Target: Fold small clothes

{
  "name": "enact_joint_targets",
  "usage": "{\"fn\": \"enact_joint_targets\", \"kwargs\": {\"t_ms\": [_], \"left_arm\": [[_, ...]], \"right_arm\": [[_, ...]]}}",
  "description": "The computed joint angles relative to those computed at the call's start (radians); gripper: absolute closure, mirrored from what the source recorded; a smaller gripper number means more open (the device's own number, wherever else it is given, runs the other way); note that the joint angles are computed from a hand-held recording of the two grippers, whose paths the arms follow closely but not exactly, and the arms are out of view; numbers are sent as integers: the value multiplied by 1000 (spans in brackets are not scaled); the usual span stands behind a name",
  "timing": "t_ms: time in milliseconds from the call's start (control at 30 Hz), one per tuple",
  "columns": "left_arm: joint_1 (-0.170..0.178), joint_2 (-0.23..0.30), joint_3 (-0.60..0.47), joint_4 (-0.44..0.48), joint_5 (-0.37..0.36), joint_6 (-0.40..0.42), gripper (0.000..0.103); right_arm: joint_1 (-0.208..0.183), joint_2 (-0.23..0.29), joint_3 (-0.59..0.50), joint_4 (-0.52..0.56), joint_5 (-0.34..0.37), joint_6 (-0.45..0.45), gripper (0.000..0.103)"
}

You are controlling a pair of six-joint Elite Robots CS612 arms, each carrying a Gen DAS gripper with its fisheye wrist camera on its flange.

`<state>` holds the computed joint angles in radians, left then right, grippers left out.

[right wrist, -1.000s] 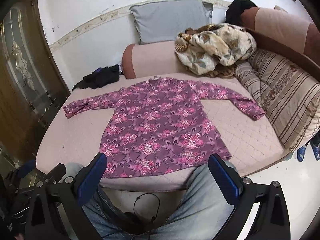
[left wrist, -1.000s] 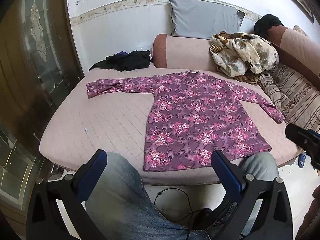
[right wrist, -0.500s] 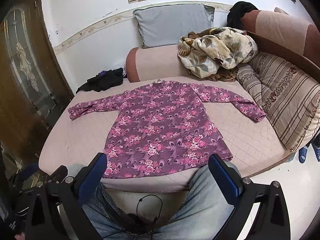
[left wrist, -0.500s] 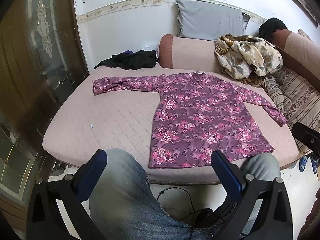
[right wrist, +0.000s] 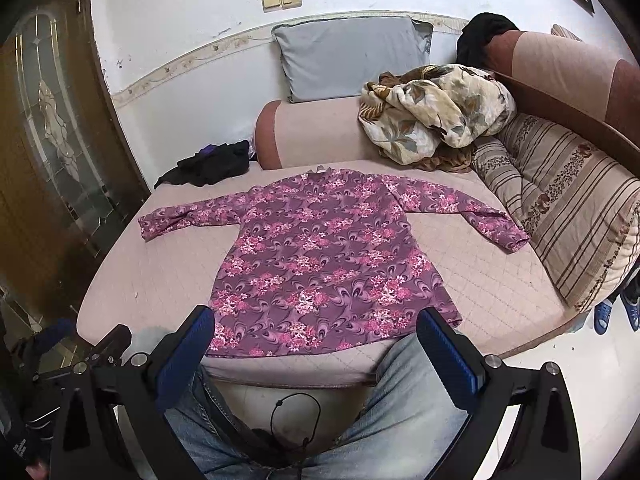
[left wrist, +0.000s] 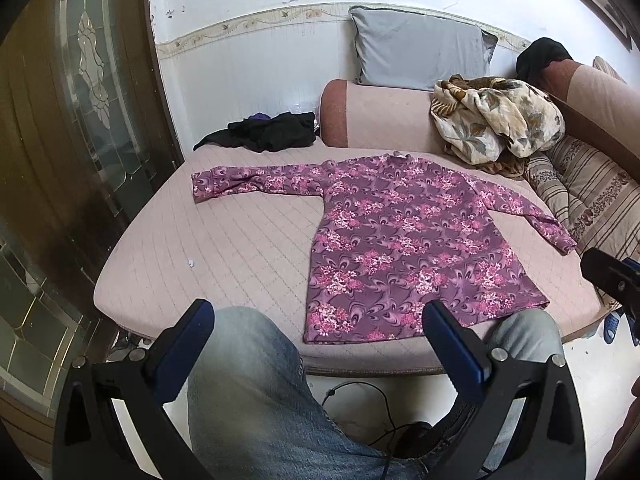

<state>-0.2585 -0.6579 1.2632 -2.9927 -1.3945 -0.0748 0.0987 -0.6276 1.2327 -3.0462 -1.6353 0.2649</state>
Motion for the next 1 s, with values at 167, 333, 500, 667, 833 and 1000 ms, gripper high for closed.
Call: {"fn": "enact_joint_targets", "kwargs": {"t_ms": [167, 333, 500, 667, 833, 1000], "left_arm": [[1, 0, 1, 6, -3, -4, 0], [1, 0, 2, 2, -3, -2, 0], [1, 0, 3, 4, -2, -5, 0], [4, 3, -1, 11, -3, -13, 0], [19, 23, -41, 60, -44, -34, 0], [63, 87, -174, 193, -153, -115, 0]], "right_arm": [[-2, 1, 2, 6, 12, 6, 0], [-2, 0, 4, 4, 14, 8, 0], [-1, 0, 3, 5, 16, 9, 0], [3, 5, -8, 11, 15, 1, 0], [3, 17, -34, 35, 26, 10, 0], [0, 61, -121, 94, 54, -3, 1]]}}
